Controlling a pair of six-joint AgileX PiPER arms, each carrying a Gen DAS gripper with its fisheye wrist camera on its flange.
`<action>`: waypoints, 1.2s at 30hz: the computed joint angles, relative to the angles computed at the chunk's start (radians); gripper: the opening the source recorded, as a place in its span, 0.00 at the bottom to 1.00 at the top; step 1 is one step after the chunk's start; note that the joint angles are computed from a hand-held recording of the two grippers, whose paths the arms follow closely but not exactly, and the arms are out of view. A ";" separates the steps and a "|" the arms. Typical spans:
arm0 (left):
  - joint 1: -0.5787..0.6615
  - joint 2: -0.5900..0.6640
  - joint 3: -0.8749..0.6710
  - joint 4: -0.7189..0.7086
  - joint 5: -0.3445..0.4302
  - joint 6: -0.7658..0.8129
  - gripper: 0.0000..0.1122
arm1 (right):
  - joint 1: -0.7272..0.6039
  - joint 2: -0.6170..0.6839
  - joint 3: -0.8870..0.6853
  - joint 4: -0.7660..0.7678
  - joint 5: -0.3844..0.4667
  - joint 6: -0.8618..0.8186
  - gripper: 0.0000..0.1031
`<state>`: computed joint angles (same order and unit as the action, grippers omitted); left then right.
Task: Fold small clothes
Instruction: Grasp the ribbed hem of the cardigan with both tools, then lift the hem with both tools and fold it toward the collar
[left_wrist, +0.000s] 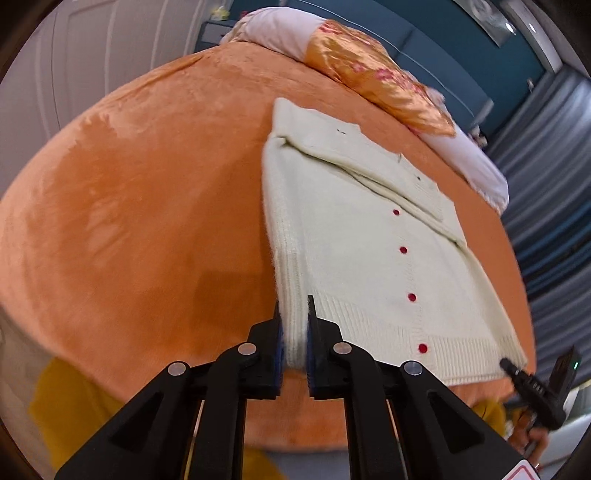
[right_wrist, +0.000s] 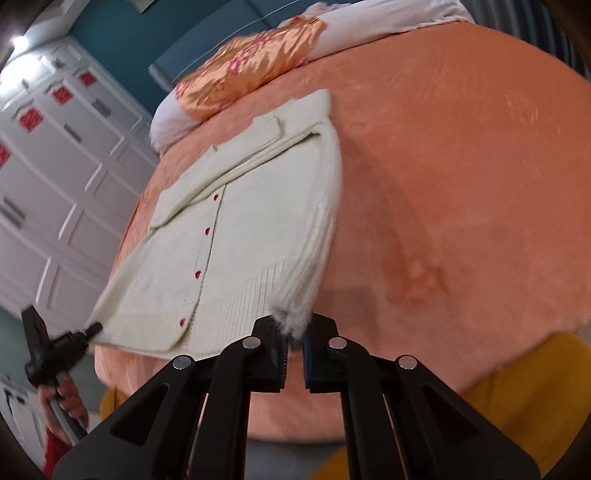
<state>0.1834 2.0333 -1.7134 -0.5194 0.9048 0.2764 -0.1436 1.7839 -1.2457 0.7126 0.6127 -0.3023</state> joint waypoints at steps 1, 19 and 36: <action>0.003 -0.039 0.052 0.008 -0.001 0.023 0.06 | -0.002 -0.040 0.037 -0.034 0.021 -0.004 0.05; 0.132 -0.570 0.534 0.113 0.244 0.126 0.06 | -0.152 -0.577 0.375 -0.211 0.499 -0.004 0.05; -0.076 -0.098 -0.014 0.087 -0.205 -0.093 0.06 | -0.050 -0.107 -0.036 0.141 -0.083 -0.127 0.05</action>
<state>0.1078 1.9351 -1.7271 -0.4326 0.7000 0.1838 -0.1934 1.6772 -1.2814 0.8539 0.5300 -0.4289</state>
